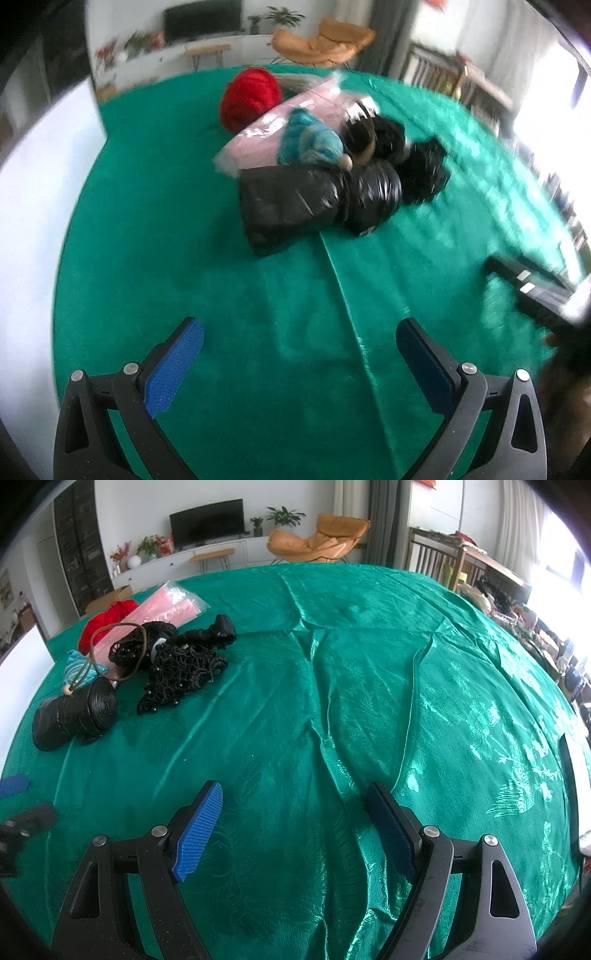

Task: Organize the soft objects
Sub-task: 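Grasp the black plastic-wrapped bundle with the left tool and lift it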

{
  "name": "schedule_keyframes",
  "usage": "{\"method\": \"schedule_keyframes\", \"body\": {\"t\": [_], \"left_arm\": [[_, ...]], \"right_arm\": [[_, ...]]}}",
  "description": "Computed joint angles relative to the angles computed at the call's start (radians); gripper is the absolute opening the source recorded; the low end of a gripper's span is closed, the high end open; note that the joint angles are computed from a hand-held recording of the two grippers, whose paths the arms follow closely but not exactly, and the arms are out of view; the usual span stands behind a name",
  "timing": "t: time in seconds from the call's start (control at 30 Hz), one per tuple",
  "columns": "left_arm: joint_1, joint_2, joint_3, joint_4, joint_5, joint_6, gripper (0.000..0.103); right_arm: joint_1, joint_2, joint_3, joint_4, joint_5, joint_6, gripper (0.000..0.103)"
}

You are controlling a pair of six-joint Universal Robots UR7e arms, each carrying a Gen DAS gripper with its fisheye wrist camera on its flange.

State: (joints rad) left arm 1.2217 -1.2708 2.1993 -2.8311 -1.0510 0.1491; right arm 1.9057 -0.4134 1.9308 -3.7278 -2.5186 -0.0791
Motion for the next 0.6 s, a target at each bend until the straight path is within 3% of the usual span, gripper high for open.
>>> {"method": "schedule_keyframes", "body": {"t": [0.07,0.13,0.27,0.33,0.43,0.5,0.6], "left_arm": [[0.009,-0.008,-0.018,0.008,-0.052,-0.033,0.103],[-0.005,0.004,-0.032,-0.008,-0.059,-0.023,0.102],[-0.072,0.073,-0.065,-0.142,0.026,0.117,0.103],[-0.075,0.13,-0.116,-0.168,0.032,0.206,0.103],[-0.06,0.184,-0.19,-0.008,0.071,0.225,0.101],[-0.057,0.163,-0.183,0.082,0.048,0.237,0.1],[-0.062,0.043,-0.116,0.221,-0.097,0.255,0.1]], "right_arm": [[0.0,-0.002,0.002,0.0,0.001,0.001,0.083],[0.0,-0.001,0.002,0.0,0.002,0.001,0.083],[0.0,-0.002,0.003,0.0,0.001,0.001,0.083],[0.0,-0.001,0.001,0.0,0.001,0.001,0.083],[0.0,-0.002,0.003,0.0,0.001,0.001,0.083],[0.0,-0.002,0.002,0.0,0.001,0.001,0.083],[0.0,0.0,0.0,0.002,0.0,0.001,0.083]]}}
